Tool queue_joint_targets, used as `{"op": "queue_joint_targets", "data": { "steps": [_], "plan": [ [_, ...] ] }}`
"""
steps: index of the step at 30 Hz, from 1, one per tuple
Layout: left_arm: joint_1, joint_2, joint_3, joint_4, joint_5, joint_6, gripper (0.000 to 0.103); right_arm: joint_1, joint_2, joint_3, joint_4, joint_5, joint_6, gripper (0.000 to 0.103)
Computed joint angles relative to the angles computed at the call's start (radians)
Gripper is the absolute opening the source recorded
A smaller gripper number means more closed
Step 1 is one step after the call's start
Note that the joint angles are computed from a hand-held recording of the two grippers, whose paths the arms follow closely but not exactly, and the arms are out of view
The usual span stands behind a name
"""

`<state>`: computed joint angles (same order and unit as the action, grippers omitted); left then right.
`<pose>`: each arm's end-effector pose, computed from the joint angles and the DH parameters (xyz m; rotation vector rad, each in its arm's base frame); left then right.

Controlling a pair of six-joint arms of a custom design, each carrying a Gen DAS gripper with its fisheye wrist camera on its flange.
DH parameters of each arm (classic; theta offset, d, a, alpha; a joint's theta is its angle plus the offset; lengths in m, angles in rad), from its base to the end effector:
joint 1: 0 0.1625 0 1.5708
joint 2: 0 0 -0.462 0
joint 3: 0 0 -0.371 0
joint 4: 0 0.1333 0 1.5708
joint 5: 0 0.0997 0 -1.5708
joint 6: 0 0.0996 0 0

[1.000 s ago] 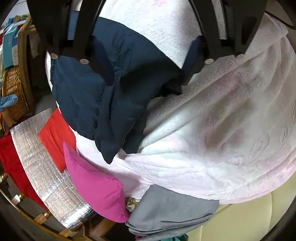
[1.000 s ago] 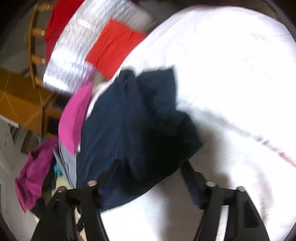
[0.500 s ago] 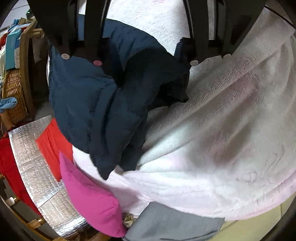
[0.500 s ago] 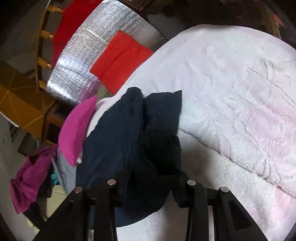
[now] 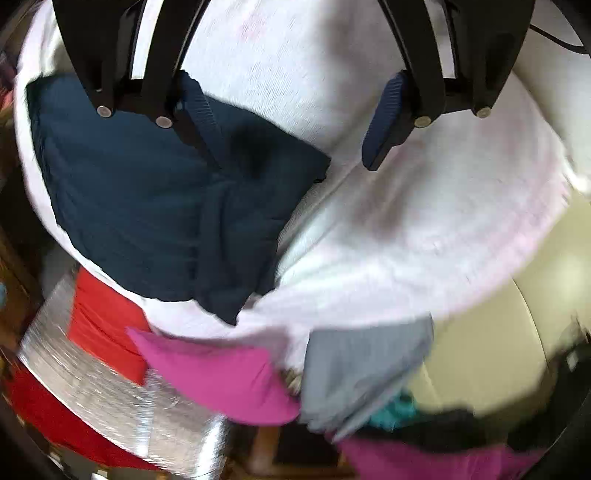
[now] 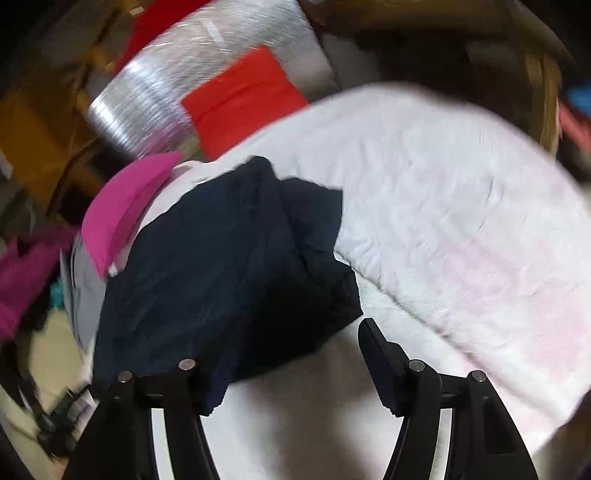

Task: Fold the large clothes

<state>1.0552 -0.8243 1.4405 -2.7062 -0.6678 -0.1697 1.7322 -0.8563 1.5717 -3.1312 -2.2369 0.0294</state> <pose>-0.1777 -0.7426 0.2831 0.1034 2.3028 -0.9444 0.1845 -0.6868 0.2908 -0.2084 -2.3537 1.1219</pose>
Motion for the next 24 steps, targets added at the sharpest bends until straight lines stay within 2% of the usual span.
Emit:
{"op": "queue_joint_targets", "data": {
  "steps": [3, 5, 8, 11, 15, 18, 21, 24],
  "plan": [
    [-0.055, -0.04, 0.087, -0.084, 0.08, 0.084, 0.079, 0.052, -0.018, 0.04, -0.04, -0.045, -0.099, 0.068],
    [-0.087, -0.07, 0.136, -0.121, 0.108, 0.13, 0.082, 0.094, -0.023, 0.062, -0.083, -0.068, -0.154, 0.074],
    [-0.128, -0.091, 0.171, -0.183, 0.163, 0.197, 0.084, 0.139, -0.024, 0.077, -0.127, -0.065, -0.2, 0.075],
    [-0.188, -0.117, 0.224, -0.319, 0.242, 0.306, 0.084, 0.184, -0.026, 0.099, -0.166, -0.077, -0.236, 0.076],
    [-0.245, -0.135, 0.263, -0.466, 0.299, 0.427, 0.085, 0.246, -0.022, 0.124, -0.239, -0.12, -0.304, 0.078],
    [-0.284, -0.158, 0.293, -0.528, 0.323, 0.475, 0.085, 0.29, -0.023, 0.137, -0.265, -0.161, -0.31, 0.079],
    [-0.325, -0.186, 0.329, -0.547, 0.341, 0.478, 0.086, 0.328, -0.015, 0.131, -0.268, -0.232, -0.315, 0.079],
    [-0.363, -0.202, 0.353, -0.603, 0.361, 0.52, 0.086, 0.356, -0.026, 0.143, -0.247, -0.272, -0.284, 0.084]
  ]
}}
